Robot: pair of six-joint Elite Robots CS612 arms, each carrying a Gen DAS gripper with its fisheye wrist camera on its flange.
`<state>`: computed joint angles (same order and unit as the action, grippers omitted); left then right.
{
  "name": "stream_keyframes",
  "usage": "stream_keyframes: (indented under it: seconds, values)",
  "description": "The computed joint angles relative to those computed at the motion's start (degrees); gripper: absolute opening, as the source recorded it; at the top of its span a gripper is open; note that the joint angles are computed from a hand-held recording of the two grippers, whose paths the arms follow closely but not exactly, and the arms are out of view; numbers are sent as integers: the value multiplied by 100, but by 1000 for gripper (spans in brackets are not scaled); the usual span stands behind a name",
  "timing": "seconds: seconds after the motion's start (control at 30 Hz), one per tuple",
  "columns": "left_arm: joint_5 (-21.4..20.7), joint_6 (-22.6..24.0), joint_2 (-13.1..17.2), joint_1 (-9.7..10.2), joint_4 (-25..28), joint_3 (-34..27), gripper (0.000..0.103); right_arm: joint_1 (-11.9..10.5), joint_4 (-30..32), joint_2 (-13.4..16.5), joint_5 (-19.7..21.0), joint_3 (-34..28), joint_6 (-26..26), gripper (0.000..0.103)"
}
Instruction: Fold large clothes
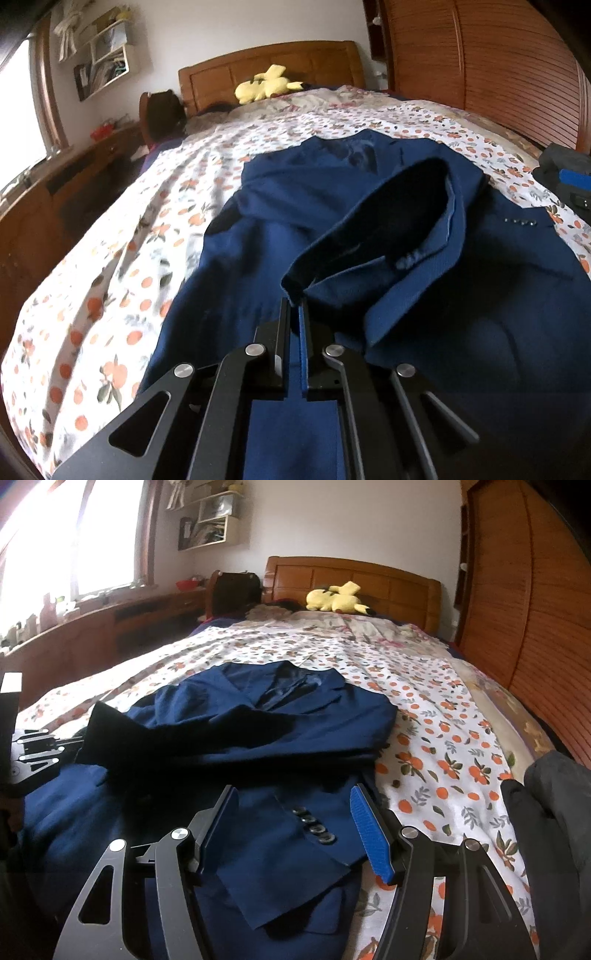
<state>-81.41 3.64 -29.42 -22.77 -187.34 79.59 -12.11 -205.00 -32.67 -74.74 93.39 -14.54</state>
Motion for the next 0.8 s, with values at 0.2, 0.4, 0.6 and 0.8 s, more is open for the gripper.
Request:
stream_keyframes:
  seconds: [0.2, 0.4, 0.6, 0.8]
  values:
    - [-130, -179, -91, 51, -79, 333, 5, 7, -9, 0, 6, 26, -87, 60]
    - [-131, -320, -235, 50, -360, 652, 5, 6, 4, -12, 12, 43, -83, 60]
    - [-259, -298, -362, -39, -617, 777, 43, -8, -13, -26, 106, 98, -130, 60]
    - [-474, -152, -345, -219, -608, 651, 59, -18, -8, -35, 170, 108, -141, 60]
